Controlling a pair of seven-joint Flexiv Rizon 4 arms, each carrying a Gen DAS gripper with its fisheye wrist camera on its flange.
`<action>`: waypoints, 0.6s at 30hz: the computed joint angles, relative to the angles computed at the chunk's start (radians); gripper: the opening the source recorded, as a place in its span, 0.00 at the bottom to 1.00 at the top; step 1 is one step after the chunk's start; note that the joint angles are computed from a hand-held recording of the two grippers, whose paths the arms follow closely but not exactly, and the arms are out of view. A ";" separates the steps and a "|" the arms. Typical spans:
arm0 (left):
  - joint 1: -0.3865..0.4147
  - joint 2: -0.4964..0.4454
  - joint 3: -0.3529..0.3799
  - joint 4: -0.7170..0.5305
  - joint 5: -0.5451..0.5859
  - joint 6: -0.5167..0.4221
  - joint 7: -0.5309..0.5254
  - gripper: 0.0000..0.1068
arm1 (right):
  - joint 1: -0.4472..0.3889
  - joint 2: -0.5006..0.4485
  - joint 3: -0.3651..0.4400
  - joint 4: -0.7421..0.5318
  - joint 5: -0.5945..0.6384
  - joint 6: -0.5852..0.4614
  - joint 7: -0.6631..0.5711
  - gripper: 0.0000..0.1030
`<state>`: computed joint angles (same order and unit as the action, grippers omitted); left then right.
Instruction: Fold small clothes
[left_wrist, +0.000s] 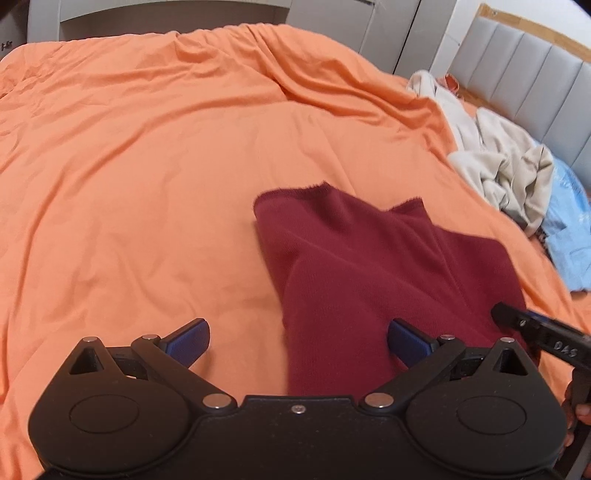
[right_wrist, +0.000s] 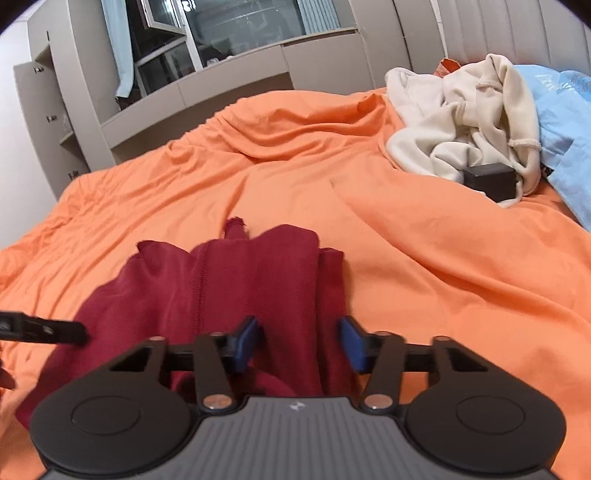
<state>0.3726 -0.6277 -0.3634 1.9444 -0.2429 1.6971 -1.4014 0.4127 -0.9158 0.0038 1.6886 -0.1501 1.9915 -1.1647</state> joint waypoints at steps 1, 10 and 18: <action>0.033 -0.003 -0.034 0.009 0.001 0.009 0.002 0.96 | -0.001 0.000 0.001 0.000 0.001 -0.007 0.003 0.41; 0.277 -0.113 -0.294 0.017 0.042 -0.002 -0.035 0.92 | 0.014 0.004 -0.015 0.006 0.009 -0.028 0.000 0.35; 0.360 -0.217 -0.422 -0.007 0.057 -0.034 -0.043 0.58 | 0.016 0.005 -0.015 0.004 0.010 -0.039 0.001 0.37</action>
<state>0.7329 -0.8449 -0.7851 1.9373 -0.1861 1.6631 -1.4446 0.4292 -0.9111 -0.0116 1.6926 -0.1396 1.9528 -1.1634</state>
